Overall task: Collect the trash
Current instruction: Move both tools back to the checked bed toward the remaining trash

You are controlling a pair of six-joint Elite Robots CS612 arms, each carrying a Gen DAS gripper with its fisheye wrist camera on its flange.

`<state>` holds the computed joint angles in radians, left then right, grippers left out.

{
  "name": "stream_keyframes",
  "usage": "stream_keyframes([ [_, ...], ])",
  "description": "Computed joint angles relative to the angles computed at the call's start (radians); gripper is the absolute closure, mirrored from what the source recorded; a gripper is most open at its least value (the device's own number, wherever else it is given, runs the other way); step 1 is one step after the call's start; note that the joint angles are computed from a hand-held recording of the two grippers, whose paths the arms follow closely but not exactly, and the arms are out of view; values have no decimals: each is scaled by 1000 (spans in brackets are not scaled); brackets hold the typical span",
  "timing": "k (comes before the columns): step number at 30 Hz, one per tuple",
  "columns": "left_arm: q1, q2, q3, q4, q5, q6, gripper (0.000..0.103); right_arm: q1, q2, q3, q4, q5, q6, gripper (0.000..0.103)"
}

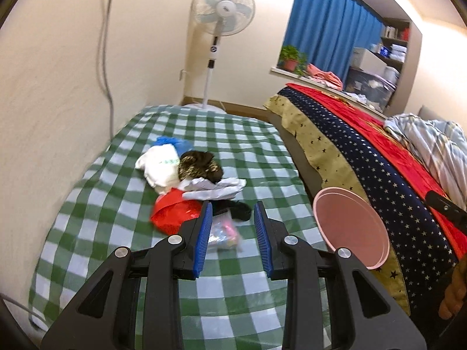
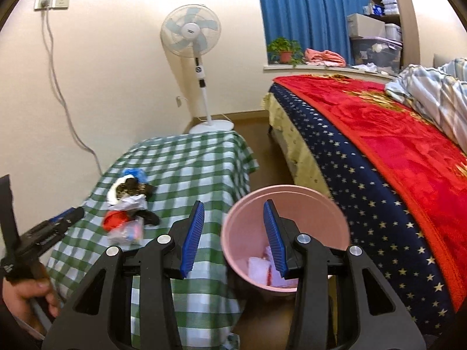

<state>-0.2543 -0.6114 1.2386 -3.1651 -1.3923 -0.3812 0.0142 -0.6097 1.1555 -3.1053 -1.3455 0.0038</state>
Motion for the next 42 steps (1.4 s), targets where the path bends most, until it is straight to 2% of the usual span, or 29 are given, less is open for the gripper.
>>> stream_keyframes([
  [6, 13, 18, -21, 17, -11, -44, 73, 12, 17, -21, 20, 24, -68, 62],
  [16, 27, 69, -98, 79, -43, -88, 73, 13, 74, -106, 134, 81, -82, 66],
  [19, 35, 85, -124, 97, -70, -109, 73, 14, 91, -131, 161, 99, -72, 66],
  [23, 51, 111, -163, 120, -124, -183, 73, 15, 105, -156, 192, 121, -68, 66],
  [24, 53, 118, -176, 132, -129, -196, 69, 15, 107, -159, 195, 124, -69, 66],
  [25, 55, 125, -188, 144, -131, -210, 59, 17, 111, -164, 200, 126, -73, 66],
  [27, 58, 138, -208, 156, -137, -236, 54, 19, 119, -177, 216, 130, -84, 66],
  [36, 84, 205, -307, 158, -246, -376, 53, 27, 147, -223, 275, 133, -107, 66],
  [42, 89, 231, -349, 169, -261, -435, 52, 40, 171, -265, 323, 141, -137, 66],
])
